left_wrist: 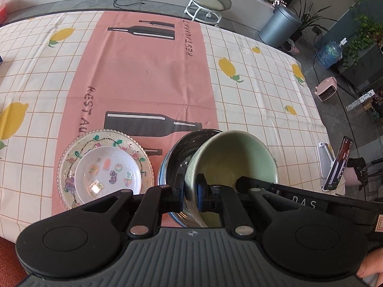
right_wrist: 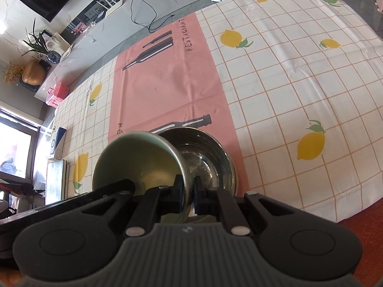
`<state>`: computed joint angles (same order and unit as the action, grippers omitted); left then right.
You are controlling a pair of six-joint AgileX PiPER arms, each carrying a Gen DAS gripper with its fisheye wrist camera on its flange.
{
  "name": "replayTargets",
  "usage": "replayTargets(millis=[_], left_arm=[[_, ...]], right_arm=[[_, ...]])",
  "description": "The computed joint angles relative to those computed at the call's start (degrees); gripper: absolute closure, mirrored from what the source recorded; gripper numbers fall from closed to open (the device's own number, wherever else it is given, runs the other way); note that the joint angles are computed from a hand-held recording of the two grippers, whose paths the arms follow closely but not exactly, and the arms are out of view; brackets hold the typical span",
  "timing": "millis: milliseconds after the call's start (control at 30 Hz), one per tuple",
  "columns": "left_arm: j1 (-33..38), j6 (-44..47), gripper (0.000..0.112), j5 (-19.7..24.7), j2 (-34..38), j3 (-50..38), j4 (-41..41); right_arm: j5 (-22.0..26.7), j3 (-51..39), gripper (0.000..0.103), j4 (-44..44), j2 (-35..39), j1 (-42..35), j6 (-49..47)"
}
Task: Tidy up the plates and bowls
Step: 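Carry the green bowl with the right gripper over the blue bowl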
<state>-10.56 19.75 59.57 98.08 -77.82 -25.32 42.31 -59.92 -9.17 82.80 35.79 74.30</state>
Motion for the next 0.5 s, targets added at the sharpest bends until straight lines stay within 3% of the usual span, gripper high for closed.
replayTargets(millis=[167,267,400,500], left_arm=[[-0.63,1.37,0.103,0.45,1.62,-0.57,0.24],[-1.45,3.4,0.104,-1.48,1.06,0.29,0.75],[-2.98,3.94,0.104,-4.35,1.41,0.72,3.07],[-2.21,5.31,0.104,-5.22,1.5,1.19,2.37]], right_arm=[[0.4,0.37,0.097,1.86,1.19,-1.22,-2.74],[2.32,0.06,0.096,0.4,2.34,-1.33,-2.67],[0.04,1.6,0.094,3.43,3.49,-2.99,-5.17],[0.66,0.01,0.094,0.48,5.03,-1.77,-3.82]])
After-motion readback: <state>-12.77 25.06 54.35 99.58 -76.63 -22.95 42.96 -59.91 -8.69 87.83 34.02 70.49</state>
